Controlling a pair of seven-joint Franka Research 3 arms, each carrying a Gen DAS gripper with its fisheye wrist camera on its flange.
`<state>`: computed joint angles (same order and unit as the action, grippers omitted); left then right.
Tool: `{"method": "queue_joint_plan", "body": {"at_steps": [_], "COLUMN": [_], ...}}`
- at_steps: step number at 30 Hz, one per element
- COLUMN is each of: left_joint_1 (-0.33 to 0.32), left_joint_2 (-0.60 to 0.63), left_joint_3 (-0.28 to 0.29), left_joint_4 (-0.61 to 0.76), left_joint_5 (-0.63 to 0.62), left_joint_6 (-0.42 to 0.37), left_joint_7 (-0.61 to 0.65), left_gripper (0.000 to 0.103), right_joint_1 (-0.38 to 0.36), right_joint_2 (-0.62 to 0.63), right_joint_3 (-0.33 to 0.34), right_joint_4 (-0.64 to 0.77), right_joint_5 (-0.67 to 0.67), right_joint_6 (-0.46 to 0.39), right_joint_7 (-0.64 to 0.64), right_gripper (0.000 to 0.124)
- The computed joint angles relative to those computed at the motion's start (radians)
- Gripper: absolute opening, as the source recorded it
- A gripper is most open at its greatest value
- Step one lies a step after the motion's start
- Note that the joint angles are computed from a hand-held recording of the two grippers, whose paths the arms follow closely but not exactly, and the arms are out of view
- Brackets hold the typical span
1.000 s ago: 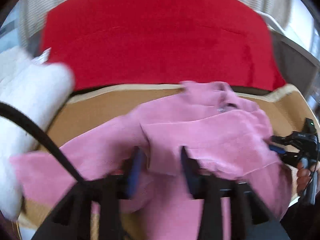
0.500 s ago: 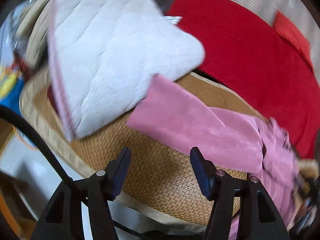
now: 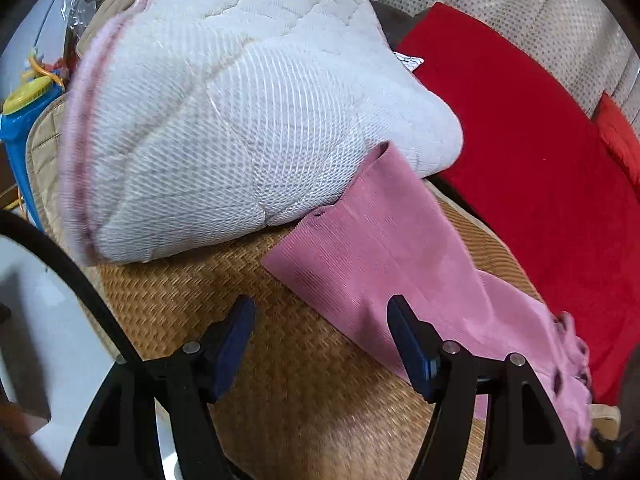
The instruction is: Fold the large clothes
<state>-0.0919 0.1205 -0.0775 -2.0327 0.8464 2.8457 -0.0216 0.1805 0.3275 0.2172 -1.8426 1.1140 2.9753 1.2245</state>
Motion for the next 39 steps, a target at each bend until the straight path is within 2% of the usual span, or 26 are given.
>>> {"method": "queue_joint_plan", "body": {"at_steps": [5, 7, 9, 10, 12, 13, 15, 19, 22, 24, 27, 30, 31, 34, 36, 37, 38, 39], "left_joint_1": [-0.025, -0.042, -0.037, -0.036, -0.035, -0.031, -0.027, -0.051, -0.052, -0.057, -0.053, -0.022, -0.006, 0.003, 0.002, -0.001, -0.011, -0.022], "left_joint_2": [0.051, 0.062, 0.075, 0.084, 0.099, 0.104, 0.11, 0.118, 0.123, 0.129, 0.169, 0.23, 0.263, 0.343, 0.412, 0.465, 0.494, 0.524], "left_joint_3": [0.042, 0.062, 0.059, 0.056, 0.046, 0.043, 0.05, 0.073, 0.065, 0.057, 0.011, -0.106, -0.174, -0.306, -0.41, -0.476, -0.506, -0.53], "left_joint_4": [0.034, 0.053, 0.069, 0.082, 0.105, 0.11, 0.113, 0.151, 0.19, 0.225, 0.308, 0.41, 0.456, 0.561, 0.637, 0.696, 0.73, 0.764], "left_joint_5": [0.169, 0.285, 0.316, 0.32, 0.303, 0.291, 0.286, 0.377, 0.372, 0.361, 0.236, 0.041, -0.036, -0.16, -0.246, -0.305, -0.335, -0.37], "left_joint_6": [0.027, 0.022, 0.034, 0.027, 0.02, 0.039, 0.073, 0.132, 0.15, 0.163, 0.182, 0.17, 0.156, 0.113, 0.048, -0.02, -0.064, -0.105], "left_joint_7": [-0.195, -0.296, -0.318, -0.311, -0.278, -0.255, -0.228, -0.234, -0.155, -0.089, 0.14, 0.468, 0.607, 0.869, 1.046, 1.158, 1.209, 1.256], "left_gripper": [0.069, 0.069, 0.067, 0.064, 0.038, 0.032, 0.012, 0.006, 0.004, 0.004, 0.004, 0.004, 0.004, 0.004, 0.004, 0.005, 0.009, 0.02], "right_joint_1": [0.02, 0.029, 0.027, 0.023, 0.015, 0.011, 0.006, 0.008, 0.008, 0.013, 0.047, 0.038, 0.021, -0.009, -0.03, -0.036, -0.038, -0.05], "right_joint_2": [0.012, 0.016, 0.016, 0.015, 0.015, 0.014, 0.014, 0.013, 0.012, 0.008, -0.002, -0.005, -0.007, -0.014, -0.021, -0.023, -0.025, -0.028], "right_joint_3": [-0.019, -0.025, -0.022, -0.017, -0.009, -0.005, 0.0, -0.004, -0.004, -0.006, -0.035, -0.021, -0.002, 0.03, 0.046, 0.048, 0.047, 0.053], "right_joint_4": [0.009, 0.009, 0.007, 0.005, 0.004, 0.003, 0.003, 0.0, -0.001, -0.005, -0.017, -0.021, -0.02, -0.02, -0.022, -0.023, -0.023, -0.022], "right_joint_5": [-0.067, -0.105, -0.129, -0.134, -0.14, -0.138, -0.138, -0.154, -0.161, -0.168, -0.242, -0.266, -0.247, -0.19, -0.136, -0.112, -0.092, -0.051], "right_joint_6": [0.004, 0.011, 0.015, 0.016, 0.016, 0.016, 0.016, 0.017, 0.018, 0.026, 0.05, 0.061, 0.062, 0.067, 0.067, 0.063, 0.057, 0.046], "right_joint_7": [0.043, 0.069, 0.083, 0.084, 0.082, 0.078, 0.074, 0.087, 0.097, 0.11, 0.16, 0.164, 0.145, 0.098, 0.061, 0.049, 0.039, 0.014], "right_gripper": [0.062, 0.062, 0.062, 0.062, 0.062, 0.062, 0.062, 0.062, 0.062, 0.061, 0.063, 0.063, 0.063, 0.063, 0.063, 0.063, 0.063, 0.063]}}
